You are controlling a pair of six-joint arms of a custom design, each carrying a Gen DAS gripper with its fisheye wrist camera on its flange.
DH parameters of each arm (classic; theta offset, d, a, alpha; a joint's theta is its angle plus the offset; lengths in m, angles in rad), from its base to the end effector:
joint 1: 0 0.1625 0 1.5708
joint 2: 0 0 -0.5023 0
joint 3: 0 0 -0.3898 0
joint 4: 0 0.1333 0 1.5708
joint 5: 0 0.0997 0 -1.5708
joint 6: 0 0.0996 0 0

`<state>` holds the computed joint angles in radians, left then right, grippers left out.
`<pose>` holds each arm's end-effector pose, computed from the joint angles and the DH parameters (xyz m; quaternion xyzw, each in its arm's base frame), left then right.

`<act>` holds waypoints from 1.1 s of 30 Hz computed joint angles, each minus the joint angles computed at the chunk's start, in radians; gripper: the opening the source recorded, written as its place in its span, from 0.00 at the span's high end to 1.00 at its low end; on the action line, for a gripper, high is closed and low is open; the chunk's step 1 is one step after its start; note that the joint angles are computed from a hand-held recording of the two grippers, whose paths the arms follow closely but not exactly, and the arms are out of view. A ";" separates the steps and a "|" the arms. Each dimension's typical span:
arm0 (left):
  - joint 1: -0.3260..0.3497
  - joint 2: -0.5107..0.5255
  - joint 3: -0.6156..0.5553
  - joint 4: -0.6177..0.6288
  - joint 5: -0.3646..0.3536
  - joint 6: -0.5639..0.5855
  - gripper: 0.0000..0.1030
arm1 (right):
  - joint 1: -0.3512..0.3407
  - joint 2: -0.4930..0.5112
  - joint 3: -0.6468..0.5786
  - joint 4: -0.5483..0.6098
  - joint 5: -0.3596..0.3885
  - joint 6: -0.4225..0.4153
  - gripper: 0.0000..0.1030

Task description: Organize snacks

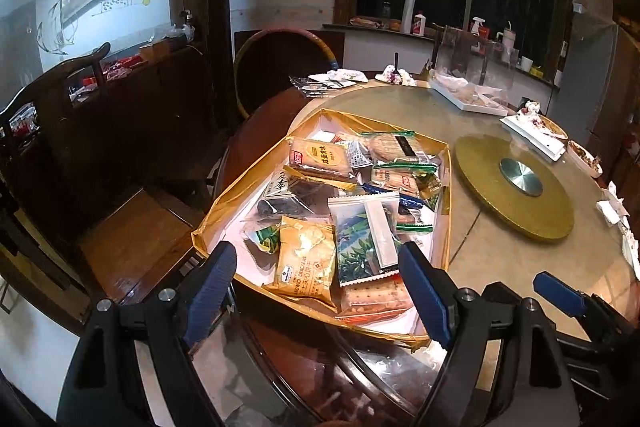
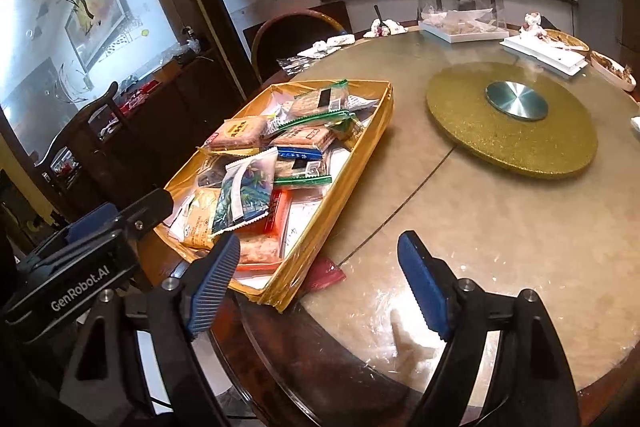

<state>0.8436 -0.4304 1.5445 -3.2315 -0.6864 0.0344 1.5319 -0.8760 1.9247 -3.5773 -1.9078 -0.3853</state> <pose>-0.3390 -0.6974 0.0201 0.2162 0.8509 -0.3694 0.3047 0.0750 -0.6536 0.2380 0.0747 -0.8752 0.4128 0.2411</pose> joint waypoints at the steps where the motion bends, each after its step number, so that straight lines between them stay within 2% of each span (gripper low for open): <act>1: 0.001 0.000 -0.001 0.006 0.000 -0.002 0.19 | 0.000 0.001 -0.002 0.001 -0.001 0.001 0.21; 8: 0.006 0.004 -0.014 0.023 0.023 0.006 0.19 | 0.005 0.008 -0.014 0.016 -0.001 -0.005 0.21; 20: 0.031 -0.005 -0.029 0.084 0.032 -0.050 0.19 | 0.010 0.029 -0.047 0.056 0.011 -0.005 0.17; 33: 0.045 -0.009 -0.033 0.101 0.029 -0.056 0.19 | 0.027 0.051 -0.076 0.067 -0.027 -0.017 0.17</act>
